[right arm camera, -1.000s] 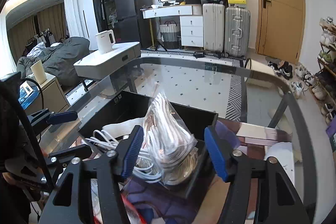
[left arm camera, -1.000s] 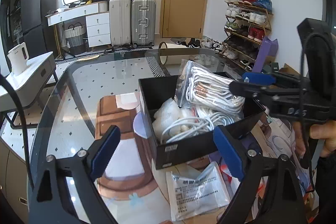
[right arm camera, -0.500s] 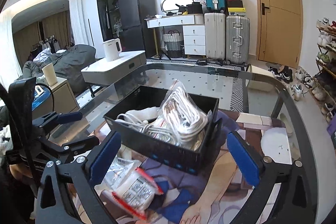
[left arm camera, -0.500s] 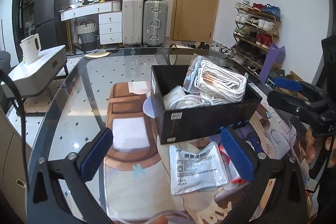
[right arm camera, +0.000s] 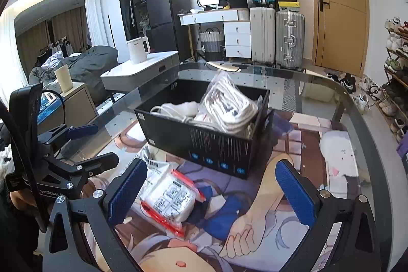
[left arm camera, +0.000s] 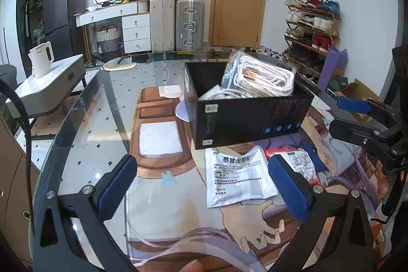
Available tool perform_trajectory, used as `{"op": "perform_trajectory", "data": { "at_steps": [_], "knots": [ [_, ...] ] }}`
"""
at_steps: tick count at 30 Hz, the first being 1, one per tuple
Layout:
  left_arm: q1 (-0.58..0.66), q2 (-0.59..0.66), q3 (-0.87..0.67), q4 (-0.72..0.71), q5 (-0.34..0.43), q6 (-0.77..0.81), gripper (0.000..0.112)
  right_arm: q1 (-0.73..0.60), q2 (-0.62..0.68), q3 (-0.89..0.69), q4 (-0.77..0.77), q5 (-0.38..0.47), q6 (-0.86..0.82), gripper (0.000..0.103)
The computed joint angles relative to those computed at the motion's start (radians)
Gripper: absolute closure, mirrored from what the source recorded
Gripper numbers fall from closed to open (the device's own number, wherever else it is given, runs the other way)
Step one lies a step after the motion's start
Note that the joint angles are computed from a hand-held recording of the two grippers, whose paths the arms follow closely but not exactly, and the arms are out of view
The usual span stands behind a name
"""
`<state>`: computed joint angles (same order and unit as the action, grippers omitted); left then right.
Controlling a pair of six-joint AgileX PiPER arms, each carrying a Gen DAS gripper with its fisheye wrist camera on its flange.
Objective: Organize soft objects
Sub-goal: 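Withdraw both tools from the bin toward the remaining packets, then grasp the red-and-white packet with the right tool and lift it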
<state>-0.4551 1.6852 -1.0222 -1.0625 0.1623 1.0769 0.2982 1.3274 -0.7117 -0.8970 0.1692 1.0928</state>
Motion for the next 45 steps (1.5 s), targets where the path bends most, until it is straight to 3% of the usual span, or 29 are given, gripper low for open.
{"op": "perform_trajectory", "data": {
  "at_steps": [3,7,13,20,30,36,45],
  "knots": [
    [-0.010,0.007,0.011,-0.049,0.003,0.058,0.009,-0.003,0.000,0.020,-0.040,-0.010,0.048,0.001],
    [-0.028,0.013,0.011,0.050,-0.011,-0.030,0.009,-0.015,0.018,0.016,0.119,-0.010,-0.115,0.001],
    [-0.008,0.016,0.024,-0.101,0.026,0.118,0.009,-0.014,0.063,0.009,0.252,-0.005,-0.252,0.001],
    [-0.010,0.017,0.028,-0.118,0.029,0.138,0.009,-0.009,0.119,-0.023,0.433,0.010,-0.428,0.001],
    [0.010,0.019,0.024,-0.104,0.053,0.093,0.009,0.024,0.182,-0.071,0.513,0.021,-0.465,0.001],
    [0.042,0.032,0.007,-0.108,0.102,0.068,0.009,0.054,0.224,-0.111,0.399,0.067,-0.322,0.001],
    [0.034,0.031,0.006,-0.097,0.099,0.058,0.009,0.055,0.261,-0.149,0.414,0.082,-0.310,0.001]
  ]
}}
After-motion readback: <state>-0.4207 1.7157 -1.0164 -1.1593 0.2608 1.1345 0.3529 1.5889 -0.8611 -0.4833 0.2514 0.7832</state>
